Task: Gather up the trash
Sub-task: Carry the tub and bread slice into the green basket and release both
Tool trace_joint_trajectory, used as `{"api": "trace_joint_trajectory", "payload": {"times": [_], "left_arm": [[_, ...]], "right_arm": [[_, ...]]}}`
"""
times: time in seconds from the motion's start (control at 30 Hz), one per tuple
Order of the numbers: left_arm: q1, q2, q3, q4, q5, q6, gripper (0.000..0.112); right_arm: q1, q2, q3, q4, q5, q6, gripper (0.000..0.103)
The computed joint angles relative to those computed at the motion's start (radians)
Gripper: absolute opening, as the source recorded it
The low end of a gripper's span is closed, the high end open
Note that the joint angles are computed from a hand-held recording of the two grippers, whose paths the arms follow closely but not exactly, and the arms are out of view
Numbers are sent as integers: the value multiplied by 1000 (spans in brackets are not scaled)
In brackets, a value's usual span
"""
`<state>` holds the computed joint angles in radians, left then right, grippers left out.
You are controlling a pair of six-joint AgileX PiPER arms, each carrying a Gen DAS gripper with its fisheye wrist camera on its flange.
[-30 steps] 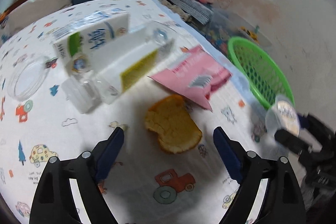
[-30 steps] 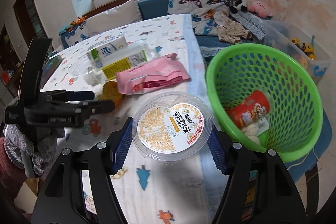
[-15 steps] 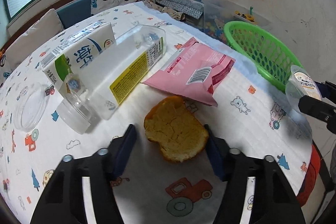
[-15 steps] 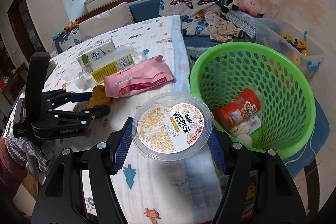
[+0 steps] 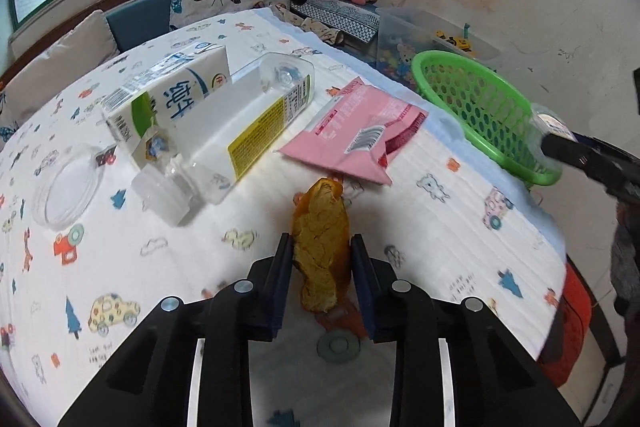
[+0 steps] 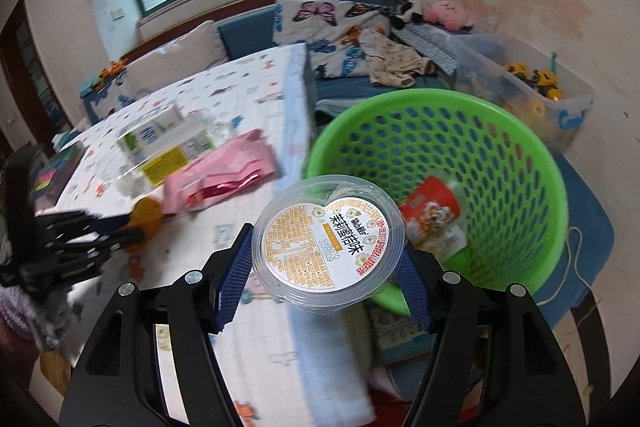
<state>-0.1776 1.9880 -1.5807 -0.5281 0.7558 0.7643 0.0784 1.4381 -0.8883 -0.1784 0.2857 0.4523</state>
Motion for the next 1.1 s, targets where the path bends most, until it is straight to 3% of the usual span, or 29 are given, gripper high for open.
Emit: {"api": "trace_joint_trajectory", "payload": {"times": [0.4, 0.6, 0.77, 0.83, 1.1], "left_arm": [[80, -102, 50, -122, 124, 84, 26], [42, -94, -43, -163, 189, 56, 26], [-49, -38, -188, -144, 219, -11, 26], [-78, -2, -252, -135, 237, -36, 26], [-221, 278, -726, -20, 387, -265, 26]], "right_arm": [[-209, 70, -33, 154, 6, -181, 67], [-269, 126, -54, 179, -12, -215, 69], [-287, 140, -52, 118, -29, -166, 75], [-301, 129, -38, 169, -38, -220, 75], [-348, 23, 63, 316, -69, -381, 75]]}}
